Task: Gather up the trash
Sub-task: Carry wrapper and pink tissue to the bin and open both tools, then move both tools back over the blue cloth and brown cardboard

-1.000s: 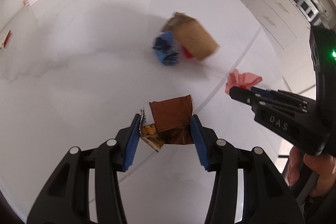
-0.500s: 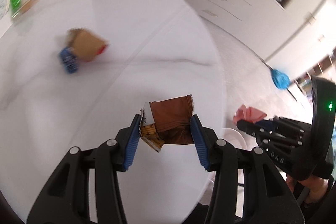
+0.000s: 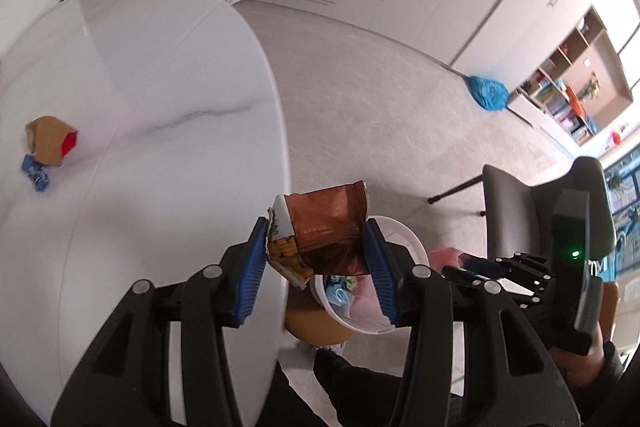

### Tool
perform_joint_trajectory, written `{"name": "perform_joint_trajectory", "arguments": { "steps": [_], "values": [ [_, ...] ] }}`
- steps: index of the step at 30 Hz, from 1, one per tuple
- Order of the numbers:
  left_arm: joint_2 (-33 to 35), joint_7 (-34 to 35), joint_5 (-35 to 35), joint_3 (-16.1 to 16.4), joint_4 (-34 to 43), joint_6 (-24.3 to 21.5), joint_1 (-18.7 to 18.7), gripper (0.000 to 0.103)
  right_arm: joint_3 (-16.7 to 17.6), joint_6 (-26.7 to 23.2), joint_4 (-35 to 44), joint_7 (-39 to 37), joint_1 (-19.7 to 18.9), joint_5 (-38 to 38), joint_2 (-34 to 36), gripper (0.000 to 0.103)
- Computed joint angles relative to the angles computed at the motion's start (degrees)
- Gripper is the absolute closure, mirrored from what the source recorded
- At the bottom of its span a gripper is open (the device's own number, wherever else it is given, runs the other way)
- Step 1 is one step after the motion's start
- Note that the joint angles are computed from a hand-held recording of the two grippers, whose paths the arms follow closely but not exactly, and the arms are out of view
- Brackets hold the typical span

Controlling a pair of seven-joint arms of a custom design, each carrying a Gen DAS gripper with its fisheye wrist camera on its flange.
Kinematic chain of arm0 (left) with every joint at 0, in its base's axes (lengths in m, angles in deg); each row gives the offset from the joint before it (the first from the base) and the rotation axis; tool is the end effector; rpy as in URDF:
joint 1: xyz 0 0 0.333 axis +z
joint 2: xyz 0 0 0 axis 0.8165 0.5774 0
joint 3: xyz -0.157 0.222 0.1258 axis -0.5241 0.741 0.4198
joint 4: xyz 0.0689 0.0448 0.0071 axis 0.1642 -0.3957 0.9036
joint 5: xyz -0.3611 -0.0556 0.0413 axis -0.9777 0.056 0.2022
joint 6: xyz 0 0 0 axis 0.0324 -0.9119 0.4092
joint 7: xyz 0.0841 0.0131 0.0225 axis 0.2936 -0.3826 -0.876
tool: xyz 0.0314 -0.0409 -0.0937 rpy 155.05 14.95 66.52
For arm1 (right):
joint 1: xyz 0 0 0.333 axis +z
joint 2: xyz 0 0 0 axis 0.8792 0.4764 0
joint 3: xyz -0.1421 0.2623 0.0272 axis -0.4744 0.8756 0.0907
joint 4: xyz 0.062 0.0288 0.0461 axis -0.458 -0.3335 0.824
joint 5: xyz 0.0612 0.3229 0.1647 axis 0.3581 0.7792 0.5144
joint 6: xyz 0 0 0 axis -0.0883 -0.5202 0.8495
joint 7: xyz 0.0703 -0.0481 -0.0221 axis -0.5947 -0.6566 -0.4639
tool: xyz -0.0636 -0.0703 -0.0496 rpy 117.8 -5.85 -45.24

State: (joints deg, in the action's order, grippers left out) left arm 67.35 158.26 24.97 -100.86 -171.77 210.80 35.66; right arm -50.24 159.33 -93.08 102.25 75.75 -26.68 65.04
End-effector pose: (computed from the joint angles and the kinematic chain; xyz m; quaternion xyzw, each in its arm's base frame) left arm 0.4641 -0.3193 0.4424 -0.5138 0.8207 -0.2494 0.0135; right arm 0.3929 0.1415 0.3970 -0.6130 0.7795 -0.0688 0.1086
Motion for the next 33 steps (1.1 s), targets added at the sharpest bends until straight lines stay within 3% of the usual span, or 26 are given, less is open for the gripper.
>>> {"name": "perform_joint_trajectory", "arguments": {
  "steps": [3,6,13,22,24,26,33],
  "values": [
    [0.55,-0.15,0.68,-0.62,1.02,-0.99,-0.74,0.056,1.12,-1.69,-1.1,3.13,-1.38,-2.61,-1.56,0.018],
    [0.76,-0.06,1.05,-1.15,1.63,-1.41,-1.48,0.056,1.85,-3.26,-1.91,5.88,-2.58,-5.55,-3.35,0.005],
    [1.91,1.03,2.16,-2.37,3.55,-2.89,-3.41,0.056,0.03,-4.21,-5.11,7.0,-3.99,-6.09,-7.98,0.003],
    [3.81,8.2,-0.81,-3.93,6.45,-6.95,-5.01,0.055,-0.97,-3.49,-9.74,7.19,-5.89,-4.74,-12.88,0.003],
    [4.19,8.67,-0.84,-4.06,6.92,-7.32,-5.38,0.05,-0.75,-3.7,-10.45,7.45,-6.28,-4.55,-13.85,0.003],
    [4.78,8.92,-0.73,-4.05,7.83,-8.55,-5.59,0.03,-0.76,-3.67,-10.91,7.4,-6.45,-4.28,-14.38,0.003],
    [3.97,8.53,-0.86,-4.14,7.07,-7.67,-6.23,0.021,-0.19,-4.33,-10.98,7.72,-6.53,-3.76,-15.37,0.003]
  ]
}}
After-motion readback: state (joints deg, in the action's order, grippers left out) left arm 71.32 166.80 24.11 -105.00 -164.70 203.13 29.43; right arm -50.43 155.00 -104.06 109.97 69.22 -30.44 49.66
